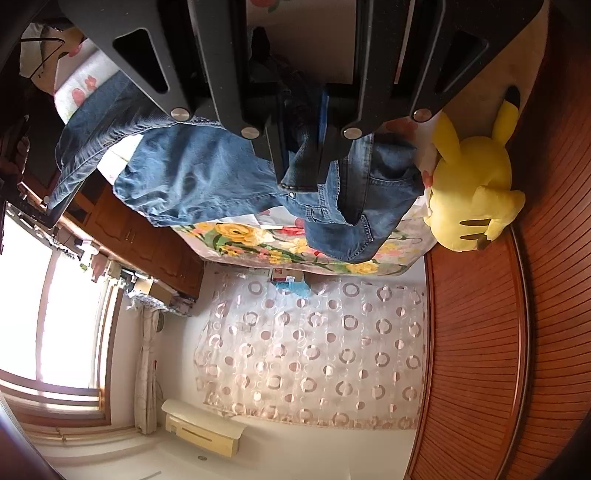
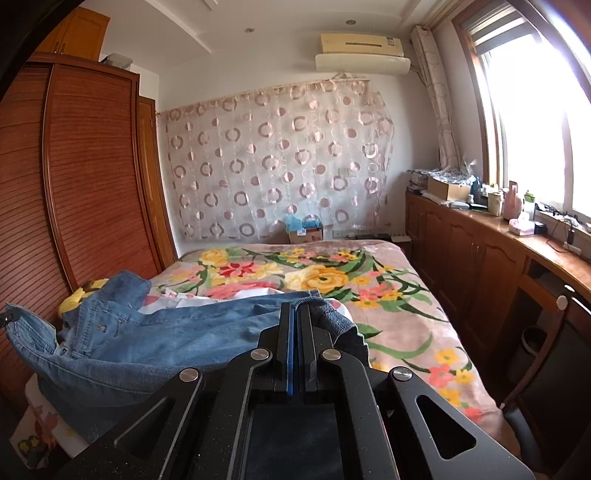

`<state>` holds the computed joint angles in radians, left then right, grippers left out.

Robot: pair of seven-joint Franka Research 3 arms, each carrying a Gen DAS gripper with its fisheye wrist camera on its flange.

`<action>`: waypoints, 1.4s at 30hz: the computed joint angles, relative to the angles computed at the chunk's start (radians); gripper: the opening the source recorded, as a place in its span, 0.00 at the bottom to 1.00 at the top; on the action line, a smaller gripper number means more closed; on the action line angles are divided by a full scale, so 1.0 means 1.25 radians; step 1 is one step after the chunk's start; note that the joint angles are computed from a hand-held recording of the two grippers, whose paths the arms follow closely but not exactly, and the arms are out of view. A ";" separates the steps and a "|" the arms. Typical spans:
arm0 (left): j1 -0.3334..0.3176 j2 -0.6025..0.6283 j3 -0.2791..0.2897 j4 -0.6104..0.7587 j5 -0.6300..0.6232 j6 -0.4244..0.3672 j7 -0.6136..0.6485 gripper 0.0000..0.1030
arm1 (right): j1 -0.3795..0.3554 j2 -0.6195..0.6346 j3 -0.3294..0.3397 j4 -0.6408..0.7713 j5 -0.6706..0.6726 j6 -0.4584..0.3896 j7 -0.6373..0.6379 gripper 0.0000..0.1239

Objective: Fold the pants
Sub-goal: 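Lift the jeans with both tools and stretch them out above the bed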

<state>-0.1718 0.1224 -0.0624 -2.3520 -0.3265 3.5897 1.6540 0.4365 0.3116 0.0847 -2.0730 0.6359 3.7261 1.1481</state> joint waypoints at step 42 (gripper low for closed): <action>-0.089 0.470 0.242 0.718 0.200 -0.348 -0.245 0.15 | 0.305 0.594 -0.766 0.816 0.180 -0.588 0.160 0.01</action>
